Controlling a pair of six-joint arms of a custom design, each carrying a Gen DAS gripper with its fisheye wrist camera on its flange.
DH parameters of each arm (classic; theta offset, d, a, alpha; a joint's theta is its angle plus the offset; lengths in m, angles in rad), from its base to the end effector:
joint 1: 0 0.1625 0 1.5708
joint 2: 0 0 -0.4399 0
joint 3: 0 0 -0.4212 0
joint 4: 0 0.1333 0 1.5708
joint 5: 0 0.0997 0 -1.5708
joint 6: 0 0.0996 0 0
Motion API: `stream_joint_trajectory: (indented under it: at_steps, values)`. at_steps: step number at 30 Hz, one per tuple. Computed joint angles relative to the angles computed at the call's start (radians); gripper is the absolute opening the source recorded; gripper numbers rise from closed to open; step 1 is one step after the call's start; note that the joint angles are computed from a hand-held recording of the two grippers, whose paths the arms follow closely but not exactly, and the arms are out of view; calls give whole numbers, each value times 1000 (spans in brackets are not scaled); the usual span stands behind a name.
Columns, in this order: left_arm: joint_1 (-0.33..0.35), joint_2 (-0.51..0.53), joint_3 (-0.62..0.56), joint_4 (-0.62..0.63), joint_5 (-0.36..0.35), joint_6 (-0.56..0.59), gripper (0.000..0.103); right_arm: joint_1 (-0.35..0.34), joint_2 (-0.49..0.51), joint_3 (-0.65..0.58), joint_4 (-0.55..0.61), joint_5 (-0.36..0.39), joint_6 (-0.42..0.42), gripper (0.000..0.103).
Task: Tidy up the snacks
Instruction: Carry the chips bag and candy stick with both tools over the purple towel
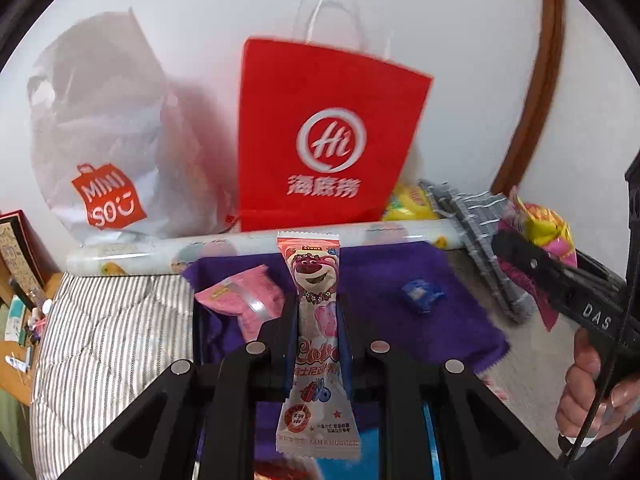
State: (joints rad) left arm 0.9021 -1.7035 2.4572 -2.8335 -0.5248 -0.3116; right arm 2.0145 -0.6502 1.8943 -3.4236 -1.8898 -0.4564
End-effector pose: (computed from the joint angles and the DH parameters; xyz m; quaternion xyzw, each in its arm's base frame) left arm -0.0511 -0.4188 0.3153 0.0252 0.8474 -0.4200 0.3238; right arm 0.3588 -0.5172 0.0093 0.3669 -0.8688 0.2949 0.1534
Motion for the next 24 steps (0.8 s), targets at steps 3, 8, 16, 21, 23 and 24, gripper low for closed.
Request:
stream_joint_trajectory:
  at_steps: [3,8,16,21,23,24]
  values:
    - [57,-8,13,-28,-58,-3,17,-31,26,-10,44,-13,23,64]
    - [83,-38,39,-29,-61,-32,17,-61,39,0,34,-45,20,64]
    - [104,-40,42,-22,-45,-74,17,-67,47,-8,13,-71,35,64]
    - [122,-38,42,-49,-65,-76,17,-60,57,-16,21,-91,20,64]
    - [127,-37,40,-47,-74,-79,17,-58,72,-29,28,-113,15,64]
    - [127,-37,40,-49,-76,-76,17,-58,78,-37,42,-127,20,64]
